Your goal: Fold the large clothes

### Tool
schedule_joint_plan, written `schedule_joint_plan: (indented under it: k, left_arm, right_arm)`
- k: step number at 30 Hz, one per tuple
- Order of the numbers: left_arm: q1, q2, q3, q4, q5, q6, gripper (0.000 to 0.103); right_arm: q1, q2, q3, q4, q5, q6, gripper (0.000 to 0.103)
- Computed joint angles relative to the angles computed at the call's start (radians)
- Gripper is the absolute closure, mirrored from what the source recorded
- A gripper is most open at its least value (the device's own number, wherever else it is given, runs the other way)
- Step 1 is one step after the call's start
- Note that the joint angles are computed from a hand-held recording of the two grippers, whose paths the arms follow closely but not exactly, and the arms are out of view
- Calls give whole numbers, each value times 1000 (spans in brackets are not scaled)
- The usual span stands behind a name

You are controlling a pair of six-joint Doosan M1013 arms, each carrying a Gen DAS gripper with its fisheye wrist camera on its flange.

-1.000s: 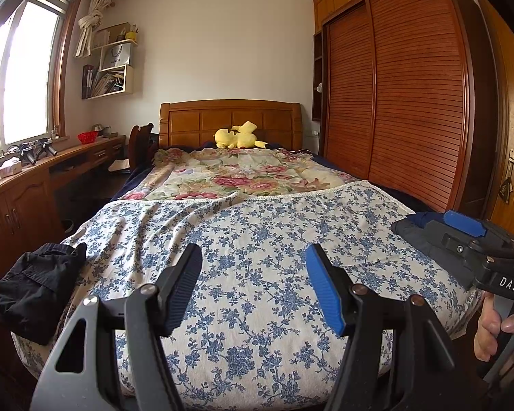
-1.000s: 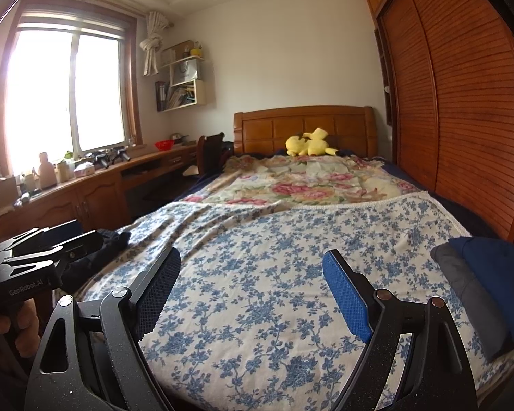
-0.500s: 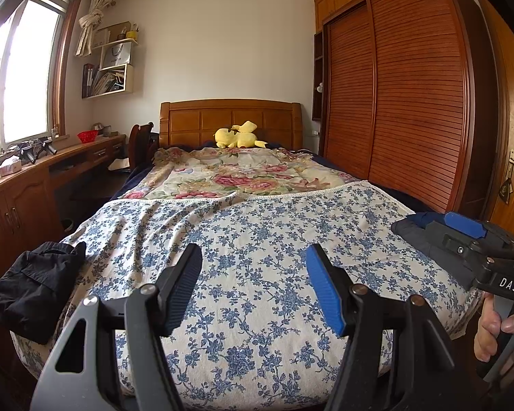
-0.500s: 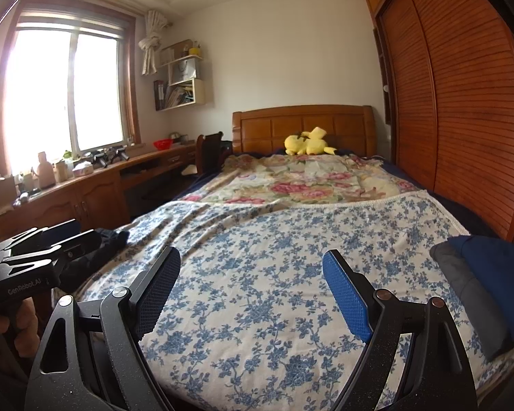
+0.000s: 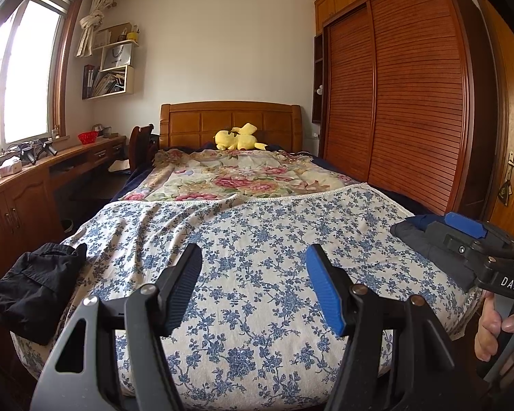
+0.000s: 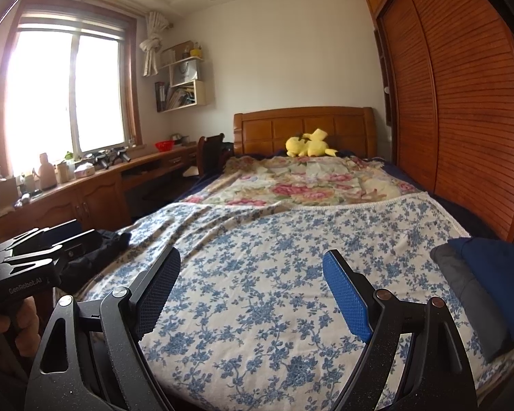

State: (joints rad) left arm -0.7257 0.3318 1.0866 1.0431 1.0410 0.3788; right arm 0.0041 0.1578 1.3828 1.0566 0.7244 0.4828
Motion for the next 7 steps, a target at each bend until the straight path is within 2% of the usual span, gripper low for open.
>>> schedule_joint_plan:
  k: [7]
  left_arm:
    - [0,1,-3,-1,1,2,40]
  right_arm:
    - [1,0,-3,-2,1,4,16]
